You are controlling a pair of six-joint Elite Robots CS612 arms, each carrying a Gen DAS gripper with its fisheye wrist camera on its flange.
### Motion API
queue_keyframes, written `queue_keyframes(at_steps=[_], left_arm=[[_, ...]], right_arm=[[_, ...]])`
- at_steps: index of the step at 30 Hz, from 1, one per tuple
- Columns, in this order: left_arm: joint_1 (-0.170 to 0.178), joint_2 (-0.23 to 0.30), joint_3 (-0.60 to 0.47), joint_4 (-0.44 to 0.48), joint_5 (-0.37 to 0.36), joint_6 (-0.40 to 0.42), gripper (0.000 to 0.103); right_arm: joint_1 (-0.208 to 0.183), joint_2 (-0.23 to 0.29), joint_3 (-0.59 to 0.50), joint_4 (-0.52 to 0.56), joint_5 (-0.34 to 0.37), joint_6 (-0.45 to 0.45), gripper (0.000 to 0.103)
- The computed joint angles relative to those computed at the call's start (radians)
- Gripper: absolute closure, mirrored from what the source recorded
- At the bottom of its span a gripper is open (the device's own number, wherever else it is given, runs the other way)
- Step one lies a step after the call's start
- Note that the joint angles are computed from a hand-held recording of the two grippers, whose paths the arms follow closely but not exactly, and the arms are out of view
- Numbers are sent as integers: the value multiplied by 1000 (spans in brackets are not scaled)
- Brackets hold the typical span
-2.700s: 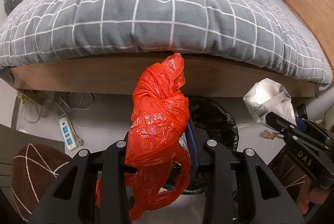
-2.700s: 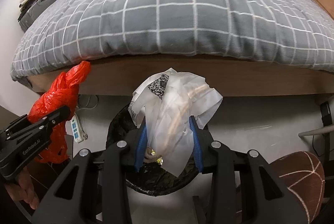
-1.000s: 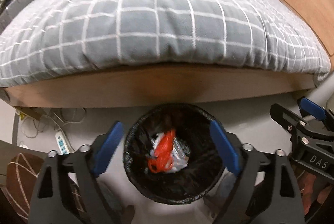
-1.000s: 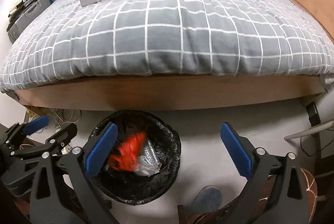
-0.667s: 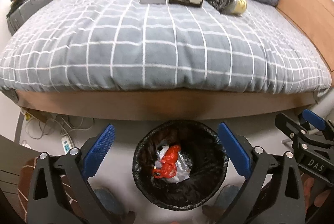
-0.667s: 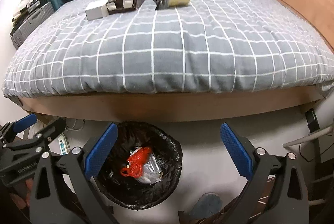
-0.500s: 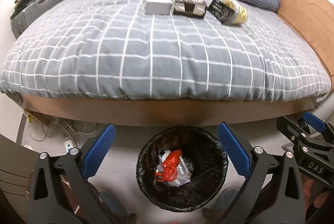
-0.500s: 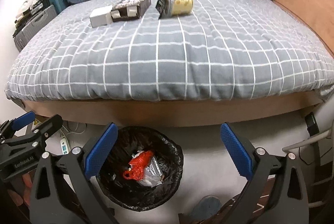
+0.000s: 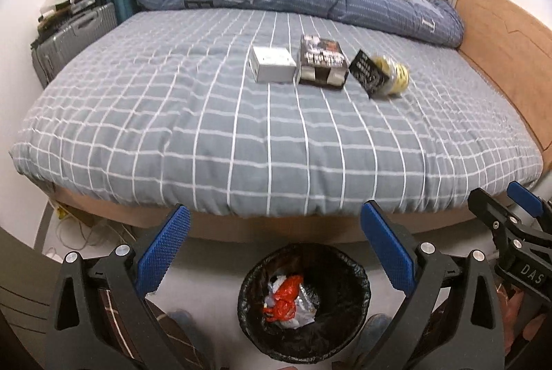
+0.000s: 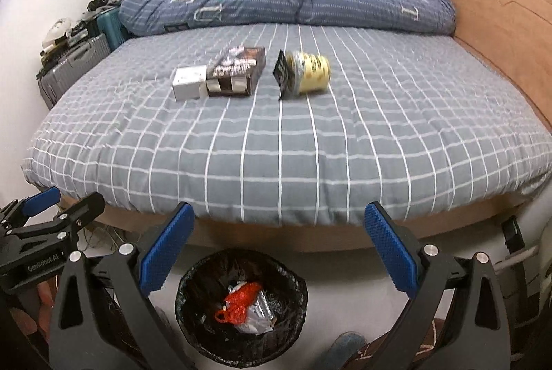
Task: Collect trash
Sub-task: 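Move both tools back over the bed toward the boxes and leaflet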
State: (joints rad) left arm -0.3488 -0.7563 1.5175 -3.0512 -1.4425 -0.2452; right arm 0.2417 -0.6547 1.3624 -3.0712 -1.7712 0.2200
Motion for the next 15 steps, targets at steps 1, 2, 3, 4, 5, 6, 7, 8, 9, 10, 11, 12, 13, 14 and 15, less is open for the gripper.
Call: queue_keyframes(at_steps=[1, 2, 3, 4, 5, 6, 7, 8, 9, 10, 11, 12, 13, 14, 15], left_arm=[[1, 0, -9, 2, 1, -1, 6], [2, 1, -16, 5, 3, -2, 6], [4, 3, -24, 9, 5, -3, 6], [5, 7, -38, 16, 6, -4, 6], [6, 9, -47, 21, 7, -4, 6], [7, 13, -57, 28, 9, -4, 6], [9, 18, -71, 37, 12, -2, 6], [10, 23, -84, 47, 13, -2, 6], [12, 29, -100, 59, 14, -2, 6], [13, 34, -113, 67, 16, -4, 6], [14, 39, -125, 75, 16, -3, 6], [15, 45, -139, 84, 16, -1, 6], [17, 53, -158, 95, 18, 0, 6], [18, 58, -170, 102, 19, 1, 6], [19, 65, -184, 109, 20, 3, 6]], right_arm=[[-2, -1, -5, 0, 0, -2, 8], [-4, -1, -11, 2, 1, -3, 8], [-5, -1, -14, 4, 1, -3, 8], [-8, 0, -22, 8, 1, -4, 8], [-10, 2, -30, 12, 2, -5, 8], [-12, 6, -40, 19, 4, -6, 8], [-15, 12, -56, 30, 7, -8, 8], [-17, 15, -65, 38, 8, -9, 8], [-18, 19, -76, 46, 10, -10, 8], [-21, 26, -92, 59, 14, -15, 8], [-22, 32, -103, 66, 14, -19, 8], [-24, 38, -116, 73, 15, -22, 8], [-26, 45, -132, 83, 18, -26, 8], [-28, 52, -145, 90, 20, -28, 8], [-31, 60, -162, 101, 21, -31, 8]])
